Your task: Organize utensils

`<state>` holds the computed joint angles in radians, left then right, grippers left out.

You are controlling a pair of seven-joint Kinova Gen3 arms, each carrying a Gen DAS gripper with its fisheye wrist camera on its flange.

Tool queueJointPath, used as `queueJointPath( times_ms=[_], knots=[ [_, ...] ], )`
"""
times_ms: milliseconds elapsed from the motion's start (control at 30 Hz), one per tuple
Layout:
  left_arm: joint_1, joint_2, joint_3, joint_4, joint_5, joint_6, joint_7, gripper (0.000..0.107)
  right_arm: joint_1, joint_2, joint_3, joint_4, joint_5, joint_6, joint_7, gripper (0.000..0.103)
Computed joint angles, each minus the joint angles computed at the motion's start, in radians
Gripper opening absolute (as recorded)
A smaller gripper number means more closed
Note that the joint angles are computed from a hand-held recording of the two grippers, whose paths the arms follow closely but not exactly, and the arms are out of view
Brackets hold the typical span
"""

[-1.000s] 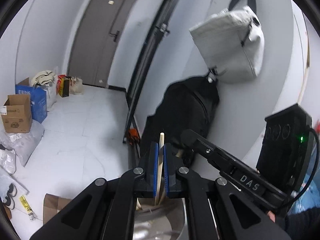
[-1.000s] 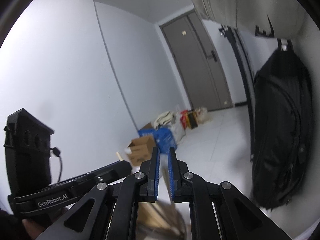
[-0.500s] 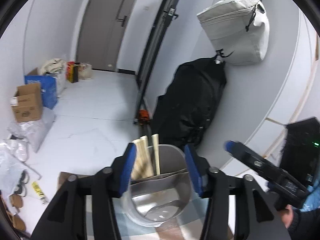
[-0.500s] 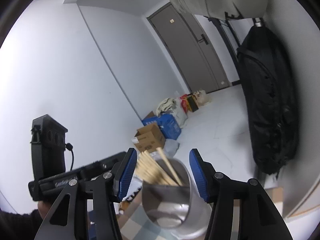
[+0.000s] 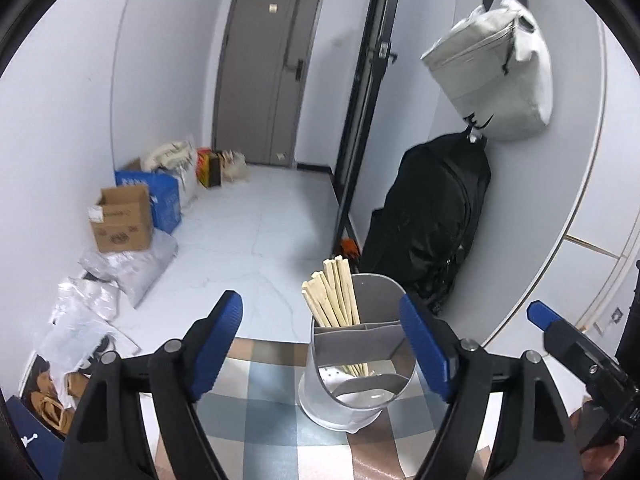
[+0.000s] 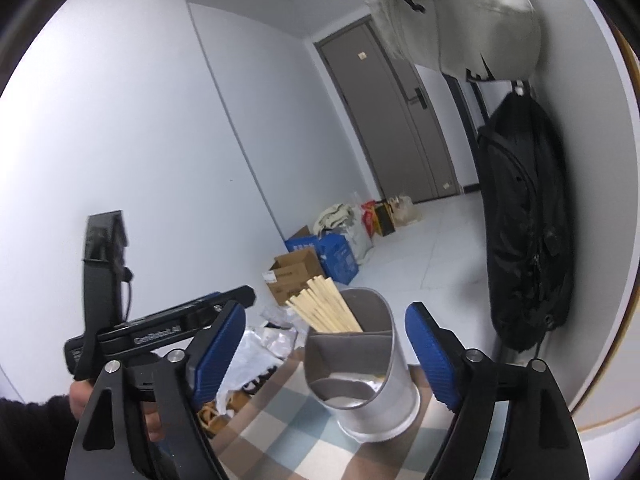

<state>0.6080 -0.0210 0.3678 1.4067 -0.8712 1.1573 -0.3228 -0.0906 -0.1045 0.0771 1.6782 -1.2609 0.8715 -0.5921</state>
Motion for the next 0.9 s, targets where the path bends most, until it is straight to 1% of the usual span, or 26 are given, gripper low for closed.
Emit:
queueJointPath(
  times_ms=[33,100,133,167,300,367,433,567,633,667,700,733,767,867,900],
  knots=[
    [0.007,0.008,0.009,-0.009,-0.017,0.024,0.009,0.079,0.000,-0.011,-0.002,0.010,0.003,-0.006,0.003,0.087],
    [0.035,0.017,0.024,-0.013,-0.058,0.073,0.045,0.079,-0.007,-0.037,0.001,0.041,-0.004,-0.021,0.023,0.093],
    [0.046,0.017,0.026,-0.012,-0.072,0.089,0.058,0.081,-0.011,-0.049,0.004,0.055,-0.005,-0.029,0.032,0.095],
    [0.056,0.021,0.028,-0.013,-0.084,0.105,0.068,0.085,-0.017,-0.063,0.007,0.070,-0.008,-0.041,0.043,0.097],
    [0.096,0.017,0.038,0.016,-0.148,0.141,0.132,0.091,-0.047,-0.108,0.032,0.130,-0.043,-0.078,0.107,0.103],
    [0.108,0.010,0.044,0.042,-0.176,0.148,0.164,0.096,-0.062,-0.129,0.046,0.165,-0.070,-0.098,0.142,0.103],
    [0.115,-0.002,0.050,0.091,-0.210,0.138,0.214,0.098,-0.071,-0.138,0.055,0.186,-0.080,-0.108,0.144,0.103],
    [0.104,-0.014,0.060,0.148,-0.211,0.124,0.251,0.098,-0.092,-0.155,0.058,0.220,-0.106,-0.147,0.178,0.103],
    [0.105,-0.009,0.068,0.154,-0.218,0.129,0.255,0.098,-0.112,-0.160,0.076,0.241,-0.136,-0.155,0.206,0.103],
    [0.107,-0.005,0.069,0.153,-0.219,0.130,0.253,0.098,-0.112,-0.163,0.071,0.248,-0.135,-0.165,0.204,0.103],
    [0.111,-0.004,0.072,0.156,-0.221,0.132,0.256,0.098,-0.093,-0.161,0.054,0.248,-0.126,-0.171,0.186,0.103],
    [0.115,-0.002,0.073,0.156,-0.228,0.133,0.260,0.098,-0.088,-0.155,0.056,0.245,-0.127,-0.161,0.172,0.103],
    [0.120,-0.001,0.075,0.158,-0.237,0.139,0.265,0.098,-0.102,-0.150,0.074,0.244,-0.136,-0.149,0.175,0.103],
    [0.134,0.008,0.077,0.153,-0.250,0.160,0.270,0.098,-0.098,-0.157,0.059,0.261,-0.164,-0.186,0.226,0.103],
    [0.137,0.008,0.073,0.152,-0.248,0.160,0.269,0.098,-0.097,-0.155,0.056,0.261,-0.162,-0.190,0.224,0.103]
  ],
)
